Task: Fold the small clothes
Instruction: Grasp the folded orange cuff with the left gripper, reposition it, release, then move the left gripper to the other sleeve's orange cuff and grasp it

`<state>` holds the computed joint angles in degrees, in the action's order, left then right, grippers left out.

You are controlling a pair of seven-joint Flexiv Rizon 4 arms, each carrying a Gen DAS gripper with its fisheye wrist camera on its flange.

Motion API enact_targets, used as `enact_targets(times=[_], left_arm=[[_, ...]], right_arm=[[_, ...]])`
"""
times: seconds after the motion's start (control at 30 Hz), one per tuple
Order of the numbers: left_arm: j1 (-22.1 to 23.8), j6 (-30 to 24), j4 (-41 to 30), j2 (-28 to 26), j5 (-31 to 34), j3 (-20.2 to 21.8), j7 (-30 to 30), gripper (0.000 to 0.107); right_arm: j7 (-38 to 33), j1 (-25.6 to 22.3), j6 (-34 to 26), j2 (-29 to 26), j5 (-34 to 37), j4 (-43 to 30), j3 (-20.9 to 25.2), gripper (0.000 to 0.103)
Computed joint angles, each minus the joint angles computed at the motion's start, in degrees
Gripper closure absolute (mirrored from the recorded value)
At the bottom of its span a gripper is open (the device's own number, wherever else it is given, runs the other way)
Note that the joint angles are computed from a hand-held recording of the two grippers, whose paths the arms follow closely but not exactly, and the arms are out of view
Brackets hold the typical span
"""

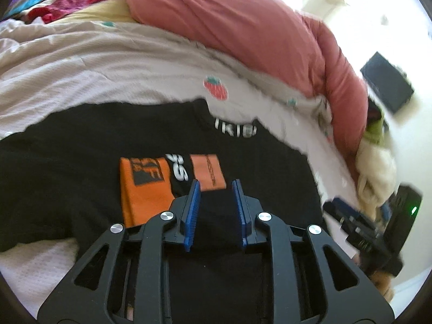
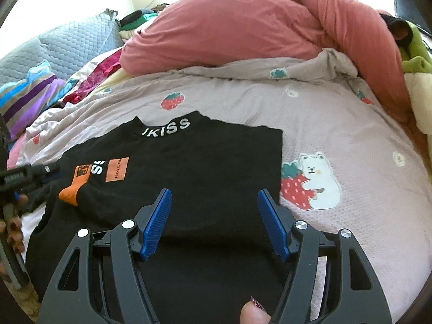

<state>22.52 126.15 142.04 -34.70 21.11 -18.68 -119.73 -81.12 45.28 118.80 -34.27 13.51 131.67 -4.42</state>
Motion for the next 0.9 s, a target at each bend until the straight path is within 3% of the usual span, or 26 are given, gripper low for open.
enact_targets(times=[0.17, 0.33, 0.5, 0.63, 0.73, 0.9], left_arm=[[-4.3, -3.8, -0.7, -1.7, -5.2, 3.3, 1.8, 0.080], [-0.6, -2.8, -0.6, -4.1, -3.8, 0.9, 1.8, 0.080], [-0.2, -1.8, 0.6, -3.3, -3.6, 0.9, 1.8, 0.073], [-3.7, -0.7, 2.0, -0.5, -5.9, 4.0, 2.1, 0.057], [-5.8, 1.0, 3.6, 1.3, -7.2, 6.5, 1.9, 0.044], [-10.7, 2.5, 6.0, 4.1, -11.1, 11.4, 2.4, 0.019]], right_arm=[[0.5, 0.8, -3.1, -1.7, -0.6, -1.5, -1.3, 0.038], [3.9, 0.3, -8.6, -4.3, -2.9, -3.0, -2.6, 0.038], [5.4, 1.2, -6.2, -4.7, -4.0, -1.9, -3.4, 0.038], [5.4, 0.9, -3.5, -4.2, -3.8, -0.7, -2.5, 0.037], [5.5, -1.7, -1.3, -3.3, -4.3, 0.2, 0.5, 0.025], [5.1, -2.4, 0.3, -1.9, -3.8, 1.0, 2.4, 0.016]])
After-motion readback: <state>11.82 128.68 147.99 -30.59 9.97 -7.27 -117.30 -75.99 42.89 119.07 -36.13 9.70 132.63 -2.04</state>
